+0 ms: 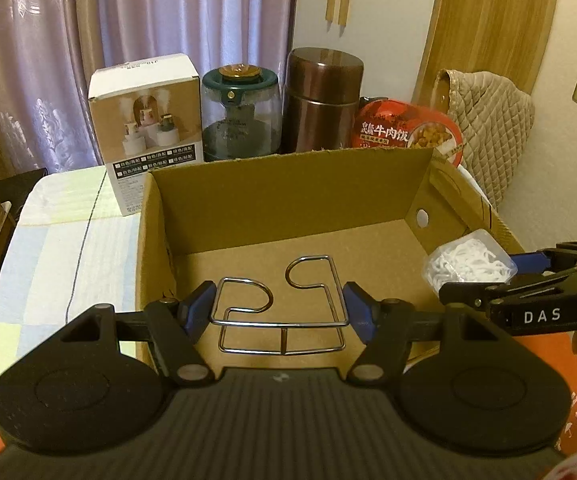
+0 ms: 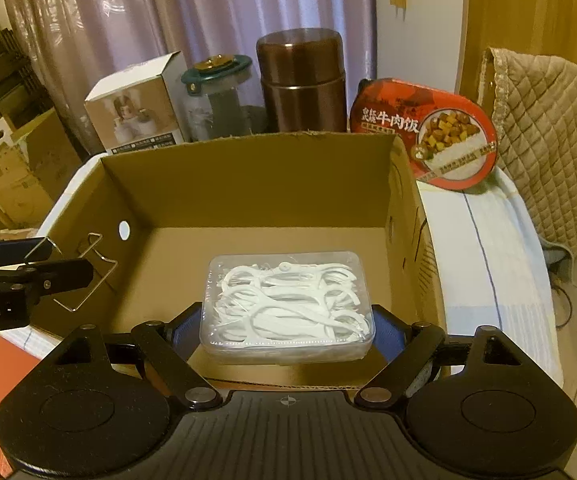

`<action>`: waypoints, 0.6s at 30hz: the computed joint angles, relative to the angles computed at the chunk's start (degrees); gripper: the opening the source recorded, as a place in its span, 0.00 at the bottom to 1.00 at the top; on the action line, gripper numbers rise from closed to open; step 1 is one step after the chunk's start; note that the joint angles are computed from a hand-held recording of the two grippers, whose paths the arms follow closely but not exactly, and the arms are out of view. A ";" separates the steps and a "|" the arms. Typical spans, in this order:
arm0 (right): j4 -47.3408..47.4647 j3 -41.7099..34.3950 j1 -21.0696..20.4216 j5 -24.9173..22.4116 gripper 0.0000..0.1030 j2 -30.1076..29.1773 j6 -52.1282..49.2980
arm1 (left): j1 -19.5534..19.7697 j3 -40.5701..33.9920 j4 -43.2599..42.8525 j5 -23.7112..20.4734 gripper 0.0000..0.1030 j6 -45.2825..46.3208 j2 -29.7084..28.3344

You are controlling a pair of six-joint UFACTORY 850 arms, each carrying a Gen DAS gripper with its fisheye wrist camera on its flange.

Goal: Organize rigid objects
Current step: 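Open left tool to drop the rack while right releases the floss-pick box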

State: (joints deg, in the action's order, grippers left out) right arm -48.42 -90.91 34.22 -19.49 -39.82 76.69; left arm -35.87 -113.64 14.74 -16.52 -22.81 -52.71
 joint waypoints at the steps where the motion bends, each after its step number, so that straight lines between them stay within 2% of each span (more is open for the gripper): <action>1: -0.23 0.08 0.01 -0.03 0.80 -0.03 0.13 | -0.04 -0.20 0.04 -0.15 0.63 -0.09 -0.21; 7: -0.60 0.41 -0.02 0.18 0.80 -0.08 0.57 | -0.07 -0.30 0.30 -0.14 0.63 -0.94 -0.68; 10: -1.30 0.60 -0.03 0.33 0.80 -0.12 1.39 | -0.36 -0.23 5.85 -0.48 0.68 -6.23 -0.65; 18: -2.75 1.17 -0.08 0.28 0.80 0.10 3.53 | -0.30 1.54 10.08 0.19 0.68 -10.31 0.71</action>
